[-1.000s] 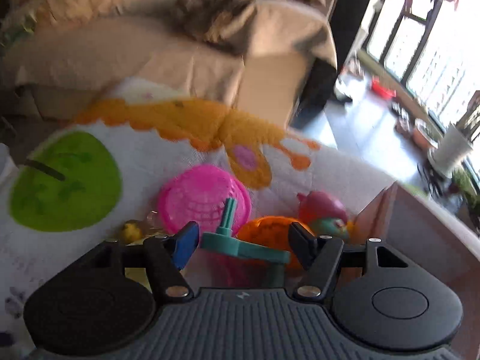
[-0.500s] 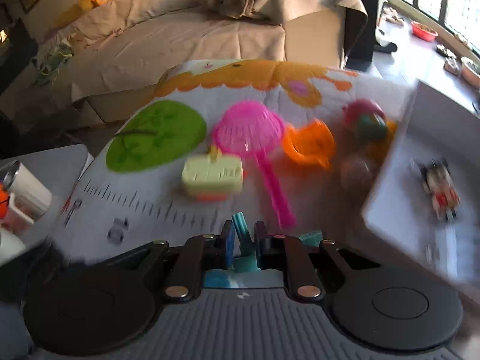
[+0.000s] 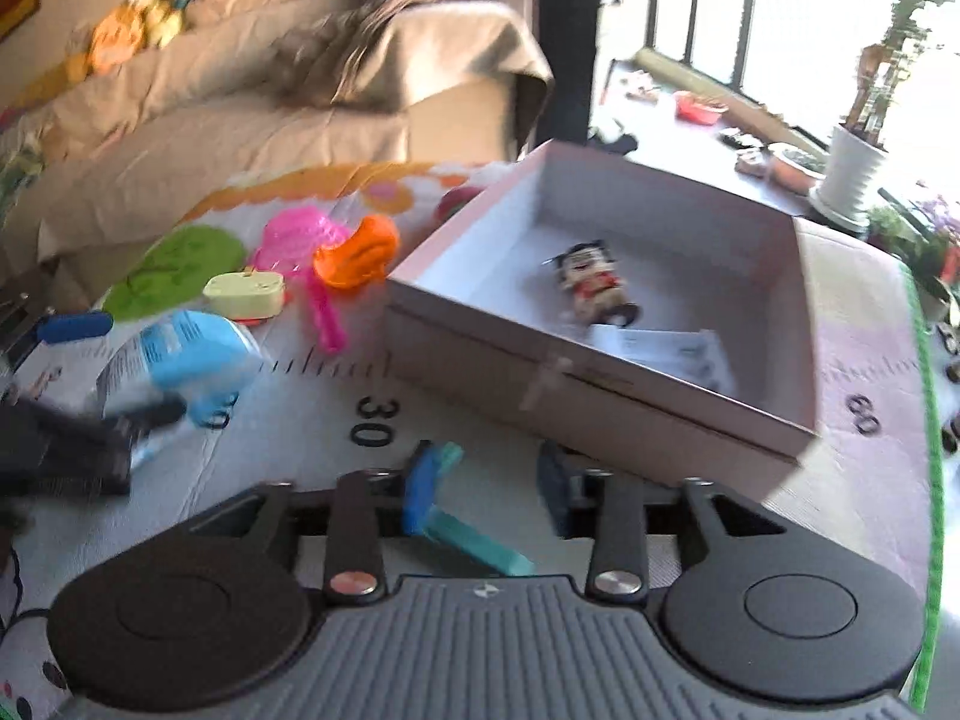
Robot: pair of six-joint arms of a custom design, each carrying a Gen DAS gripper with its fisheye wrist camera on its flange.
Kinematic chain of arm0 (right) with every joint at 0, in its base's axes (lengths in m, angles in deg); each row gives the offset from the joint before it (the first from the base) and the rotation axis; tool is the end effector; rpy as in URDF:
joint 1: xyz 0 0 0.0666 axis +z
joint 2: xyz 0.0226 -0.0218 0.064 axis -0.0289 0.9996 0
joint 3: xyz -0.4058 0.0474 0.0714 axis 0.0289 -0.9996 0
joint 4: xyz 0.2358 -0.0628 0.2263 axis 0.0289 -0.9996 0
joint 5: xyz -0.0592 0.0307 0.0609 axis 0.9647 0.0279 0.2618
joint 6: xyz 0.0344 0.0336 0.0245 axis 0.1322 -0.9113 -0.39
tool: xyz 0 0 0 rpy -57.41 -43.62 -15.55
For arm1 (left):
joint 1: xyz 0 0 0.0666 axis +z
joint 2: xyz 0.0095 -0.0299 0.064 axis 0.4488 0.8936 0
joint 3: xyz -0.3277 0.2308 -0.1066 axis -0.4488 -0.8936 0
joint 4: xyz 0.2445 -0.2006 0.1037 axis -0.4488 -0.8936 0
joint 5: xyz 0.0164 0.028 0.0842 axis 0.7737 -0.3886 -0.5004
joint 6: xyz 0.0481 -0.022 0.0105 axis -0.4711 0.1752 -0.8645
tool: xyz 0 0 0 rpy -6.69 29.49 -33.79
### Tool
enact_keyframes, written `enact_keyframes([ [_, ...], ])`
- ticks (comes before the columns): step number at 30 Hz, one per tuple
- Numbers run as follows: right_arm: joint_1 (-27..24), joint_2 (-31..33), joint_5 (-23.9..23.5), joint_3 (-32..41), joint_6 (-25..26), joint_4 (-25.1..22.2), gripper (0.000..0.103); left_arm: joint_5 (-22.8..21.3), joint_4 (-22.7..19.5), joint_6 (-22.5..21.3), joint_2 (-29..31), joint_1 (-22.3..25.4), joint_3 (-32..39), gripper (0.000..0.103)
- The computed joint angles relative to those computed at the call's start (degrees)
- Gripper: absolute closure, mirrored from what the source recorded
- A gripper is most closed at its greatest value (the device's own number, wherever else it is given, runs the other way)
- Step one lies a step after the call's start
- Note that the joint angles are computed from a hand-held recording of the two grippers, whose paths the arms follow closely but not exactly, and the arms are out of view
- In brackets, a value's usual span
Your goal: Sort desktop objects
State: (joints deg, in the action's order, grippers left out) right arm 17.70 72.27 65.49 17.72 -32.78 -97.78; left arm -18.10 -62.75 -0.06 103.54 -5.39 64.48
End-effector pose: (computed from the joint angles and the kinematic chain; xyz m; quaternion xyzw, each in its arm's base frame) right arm 0.3409 0.1196 0.3976 -0.1524 0.9183 0.0693 0.3587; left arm 0.3420 -0.1995 0.3555 0.1279 0.8913 0.0278 0.4341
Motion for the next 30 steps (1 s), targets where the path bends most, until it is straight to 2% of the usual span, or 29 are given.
enact_keyframes([
  [2, -0.73, -1.74, 0.28, -2.26, -0.3, 2.21, 0.049, 7.28, -0.41, 2.5, 0.26, 2.69, 2.31, 0.006],
  [3, -0.78, -2.55, 0.74, -3.42, -0.34, 3.09, 0.045, 9.59, -0.66, 4.03, 0.97, 3.7, 3.78, 0.006],
  [4, -0.84, -3.33, 1.39, -4.58, -0.27, 3.82, 0.042, 9.52, -1.1, 5.28, 2.04, 4.11, 5.3, 0.006],
  [6, -0.75, -4.36, 2.67, -6.54, -0.25, 4.65, 0.04, 5.93, -3.68, 7.13, 5.46, 4.18, 9.37, 0.006],
  [8, -0.29, -4.92, 3.78, -7.95, -0.94, 5.03, 0.038, 3.56, -8.18, 9.43, 9.39, 4.52, 13.96, 0.008],
  [9, -0.11, -5.25, 4.09, -8.62, -1.11, 5.26, 0.038, 3.47, -10.17, 10.2, 11.51, 4.84, 16.17, 0.012],
  [11, 0.4, -6.29, 4.79, -10.27, -1.16, 6.01, 0.037, 2.61, -13.18, 10.9, 14.03, 4.98, 18.77, 0.027],
  [12, 0.68, -6.76, 5.12, -11.04, -1.17, 6.52, 0.037, 2.87, -13.59, 11.0, 14.67, 5.16, 19.31, 0.041],
  [15, 0.6, -8.29, 4.98, -12.7, -0.86, 7.49, 0.037, 2.25, -11.98, 10.14, 13.79, 4.72, 17.97, 0.041],
  [19, -0.01, -9.05, 3.34, -13.43, -0.5, 8.67, 0.034, -1.09, -6.02, 6.1, 9.08, 1.76, 14.39, 0.041],
  [20, 0.11, -8.58, 3.25, -13.33, -0.54, 8.94, 0.034, -0.02, -4.7, 5.08, 7.14, 0.8, 13.35, 0.041],
  [23, 0.04, -7.38, 2.68, -13.26, -0.96, 9.86, 0.034, 6.73, -2.5, 2.54, 1.48, -2.08, 9.82, 0.041],
  [26, 0.26, -6.15, 3.17, -13.47, -1.29, 11.62, 0.035, 10.46, -3.05, 1.0, -1.37, -5.49, 6.25, 0.041],
  [27, 0.34, -5.6, 3.83, -13.39, -1.37, 11.99, 0.041, 10.98, -3.58, 0.93, -1.6, -6.42, 5.18, 0.041],
  [28, 0.42, -5.13, 4.32, -13.24, -1.4, 11.88, 0.054, 11.08, -4.03, 0.93, -1.58, -7.23, 4.36, 0.04],
  [30, 0.34, -5.03, 3.82, -12.85, -1.65, 11.12, 0.059, 10.03, -4.82, 1.0, -1.2, -8.72, 2.61, 0.04],
])
